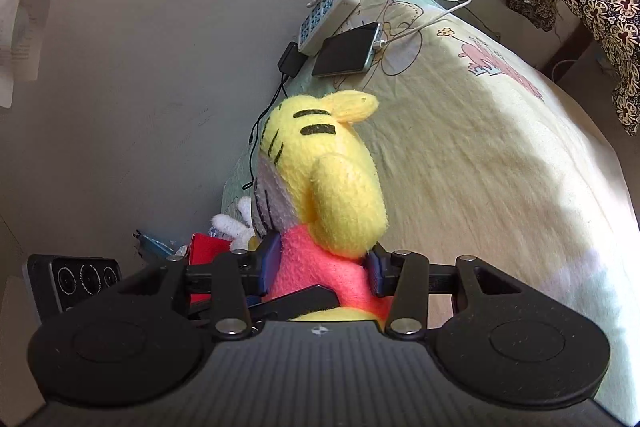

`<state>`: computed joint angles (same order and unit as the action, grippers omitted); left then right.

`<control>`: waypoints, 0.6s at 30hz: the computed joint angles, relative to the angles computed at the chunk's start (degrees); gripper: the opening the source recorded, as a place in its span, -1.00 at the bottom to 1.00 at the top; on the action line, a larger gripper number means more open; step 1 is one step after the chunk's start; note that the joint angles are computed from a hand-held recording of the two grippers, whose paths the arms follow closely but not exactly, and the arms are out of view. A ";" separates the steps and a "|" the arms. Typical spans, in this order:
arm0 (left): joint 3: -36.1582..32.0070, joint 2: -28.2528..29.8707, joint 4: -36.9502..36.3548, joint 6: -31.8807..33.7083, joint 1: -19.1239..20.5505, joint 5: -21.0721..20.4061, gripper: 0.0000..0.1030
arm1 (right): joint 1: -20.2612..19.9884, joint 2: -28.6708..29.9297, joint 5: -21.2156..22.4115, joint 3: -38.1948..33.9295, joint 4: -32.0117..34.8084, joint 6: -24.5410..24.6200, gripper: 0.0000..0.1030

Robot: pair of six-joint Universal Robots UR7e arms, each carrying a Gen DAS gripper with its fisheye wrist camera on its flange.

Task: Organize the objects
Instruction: 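Carry the tiger plush with the right gripper over the red box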

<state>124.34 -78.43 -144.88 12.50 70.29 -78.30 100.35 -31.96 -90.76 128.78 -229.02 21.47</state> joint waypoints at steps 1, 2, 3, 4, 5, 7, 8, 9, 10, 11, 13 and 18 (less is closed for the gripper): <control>0.52 -1.01 -0.06 0.16 -0.10 -0.01 0.65 | 0.74 0.10 -0.41 -0.02 -0.26 -0.06 -0.11; 1.02 -2.03 -0.19 0.43 -0.21 0.03 0.65 | 1.44 0.22 -0.70 -0.02 -0.58 -0.13 -0.11; 1.46 -3.00 -0.37 0.78 -0.34 0.12 0.65 | 2.15 0.45 -0.99 -0.20 -0.86 -0.09 -0.11; 1.95 -4.06 -0.57 1.16 -0.46 0.25 0.65 | 2.89 0.72 -1.25 -0.44 -1.13 0.02 -0.11; 2.37 -5.13 -0.72 1.55 -0.53 0.35 0.65 | 3.71 0.97 -1.52 -0.64 -1.42 0.19 -0.11; 2.87 -7.17 -0.80 2.32 -0.46 0.44 0.64 | 5.24 1.61 -1.95 -1.40 -1.73 0.57 -0.11; 3.04 -8.22 -0.72 2.76 -0.31 0.41 0.64 | 6.08 2.02 -2.18 -1.95 -1.78 0.77 -0.11; 3.15 -9.23 -0.60 3.25 -0.12 0.38 0.64 | 6.86 2.44 -2.41 -2.53 -1.80 0.92 -0.11; 3.18 -10.21 -0.44 3.79 0.16 0.32 0.64 | 7.72 2.94 -2.66 -3.24 -1.72 1.09 -0.11; 3.19 -11.25 -0.21 4.33 0.49 0.23 0.64 | 8.57 3.49 -2.92 -4.01 -1.64 1.30 -0.11; 3.02 -13.17 0.35 5.50 1.29 0.04 0.64 | 10.29 4.64 -3.49 -5.65 -1.30 1.96 -0.11; 1.80 -17.58 2.06 9.38 4.09 -0.45 0.65 | 14.37 7.33 -4.78 -10.42 0.84 3.27 -0.10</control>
<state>126.14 -96.01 -142.83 21.88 74.38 -78.75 114.71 -24.63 -95.54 118.36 -228.18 24.74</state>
